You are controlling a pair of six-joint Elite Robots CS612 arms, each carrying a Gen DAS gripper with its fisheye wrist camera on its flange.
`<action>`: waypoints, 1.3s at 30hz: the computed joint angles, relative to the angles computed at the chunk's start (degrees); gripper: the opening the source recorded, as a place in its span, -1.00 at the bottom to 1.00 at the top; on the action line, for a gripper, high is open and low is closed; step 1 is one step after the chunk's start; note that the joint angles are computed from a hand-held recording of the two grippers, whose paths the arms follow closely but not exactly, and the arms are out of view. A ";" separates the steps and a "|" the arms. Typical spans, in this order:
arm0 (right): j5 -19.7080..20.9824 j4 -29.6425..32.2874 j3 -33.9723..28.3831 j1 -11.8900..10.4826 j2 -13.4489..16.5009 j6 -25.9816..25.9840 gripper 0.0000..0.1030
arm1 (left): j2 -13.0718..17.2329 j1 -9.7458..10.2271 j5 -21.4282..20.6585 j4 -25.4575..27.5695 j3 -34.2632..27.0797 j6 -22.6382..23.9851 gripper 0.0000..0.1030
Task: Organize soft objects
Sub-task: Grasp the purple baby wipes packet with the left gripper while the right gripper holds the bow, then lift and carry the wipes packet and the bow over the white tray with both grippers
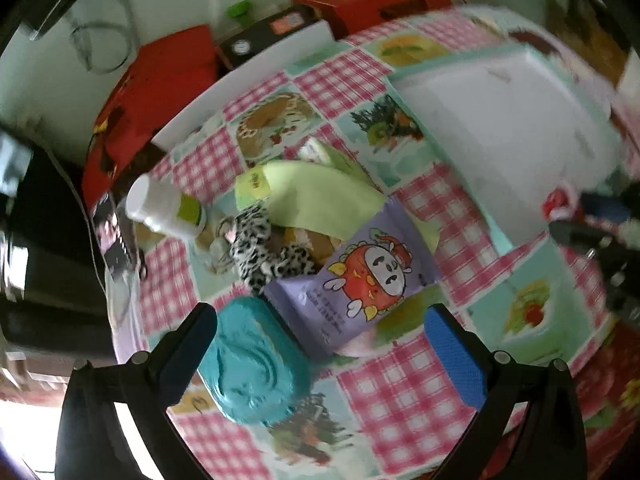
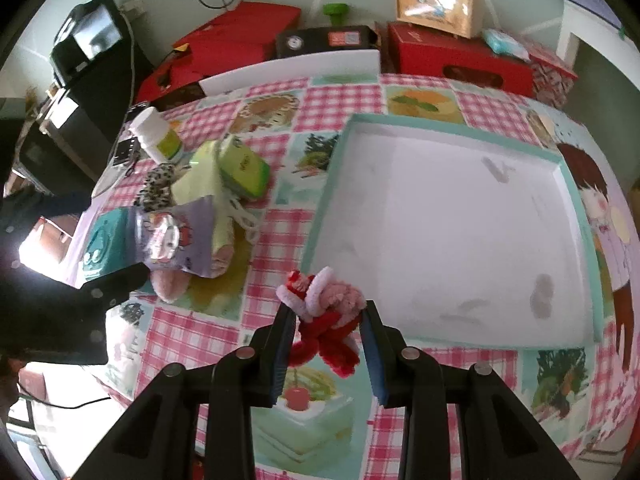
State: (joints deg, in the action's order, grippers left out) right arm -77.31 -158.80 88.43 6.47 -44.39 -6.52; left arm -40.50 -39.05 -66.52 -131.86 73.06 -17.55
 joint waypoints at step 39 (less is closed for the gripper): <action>0.01 4.34 0.00 -1.29 0.37 2.64 -0.32 | 1.73 0.44 -0.37 -3.36 -0.65 -0.45 0.07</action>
